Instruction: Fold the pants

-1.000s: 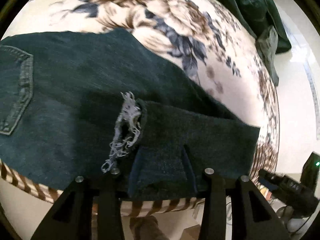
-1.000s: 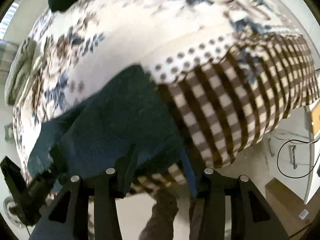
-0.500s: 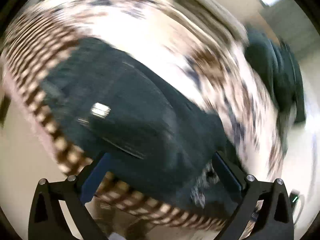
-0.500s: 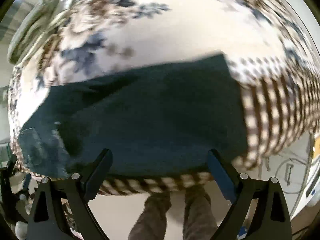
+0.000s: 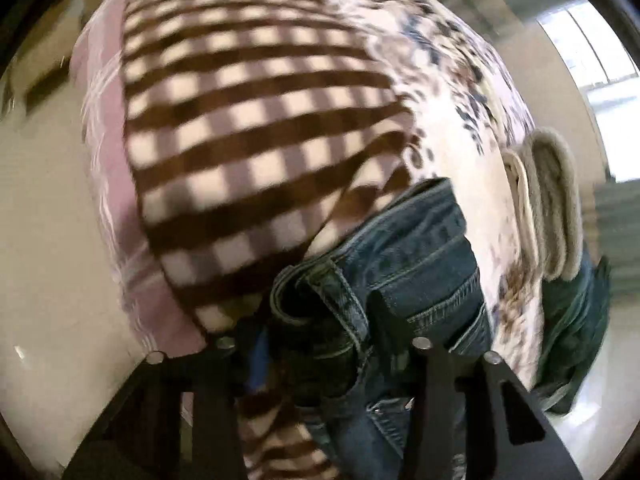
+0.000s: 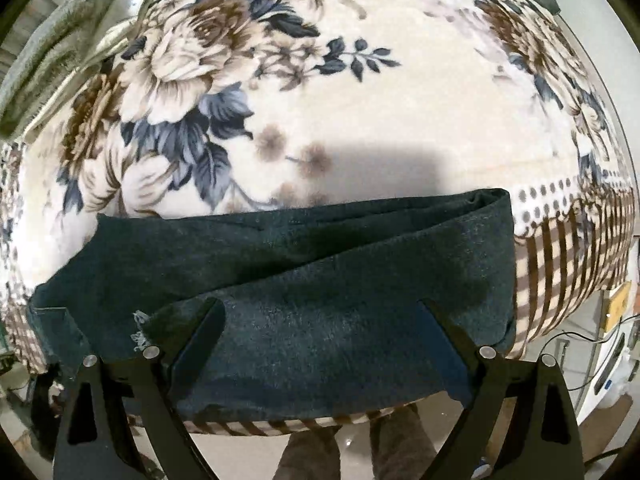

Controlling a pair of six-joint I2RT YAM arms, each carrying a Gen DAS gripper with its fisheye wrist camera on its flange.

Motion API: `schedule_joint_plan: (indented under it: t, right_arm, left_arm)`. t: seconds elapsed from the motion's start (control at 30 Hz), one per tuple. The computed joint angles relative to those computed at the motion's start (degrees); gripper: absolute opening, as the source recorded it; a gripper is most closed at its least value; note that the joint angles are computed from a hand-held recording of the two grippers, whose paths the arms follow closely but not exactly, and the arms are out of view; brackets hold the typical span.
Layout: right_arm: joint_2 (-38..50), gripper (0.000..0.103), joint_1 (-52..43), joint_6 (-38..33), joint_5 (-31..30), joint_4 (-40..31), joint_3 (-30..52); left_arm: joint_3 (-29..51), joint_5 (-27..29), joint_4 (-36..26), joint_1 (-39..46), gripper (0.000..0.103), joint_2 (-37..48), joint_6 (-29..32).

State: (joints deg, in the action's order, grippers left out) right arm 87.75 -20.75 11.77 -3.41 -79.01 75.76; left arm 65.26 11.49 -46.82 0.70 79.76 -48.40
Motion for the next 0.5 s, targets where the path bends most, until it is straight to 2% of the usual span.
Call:
schedule_joint_plan:
  t: [0.13, 0.27, 0.37, 0.5]
  right_arm:
    - [-1.7, 0.097, 3.8, 1.5, 3.3, 2.5, -3.8]
    - [-3.9, 0.097, 5.2, 0.9, 3.4, 5.3, -8.1]
    - [-7.6, 0.097, 3.2, -0.7, 2.8, 6.5, -10.3]
    - [-13.9, 0.097, -5.4, -9.4, 1.4, 5.1, -10.7]
  left_arm:
    - [0.5, -3.6, 0.8, -3.0, 0.025, -3.2, 1.2]
    - [3.1, -3.9, -1.0, -4.2, 0.022, -7.2, 3.0]
    - [11.9, -10.0, -5.8, -11.5, 0.020, -6.0, 6.5]
    - [27.7, -18.9, -11.7, -26.5, 0.020, -1.8, 8.8]
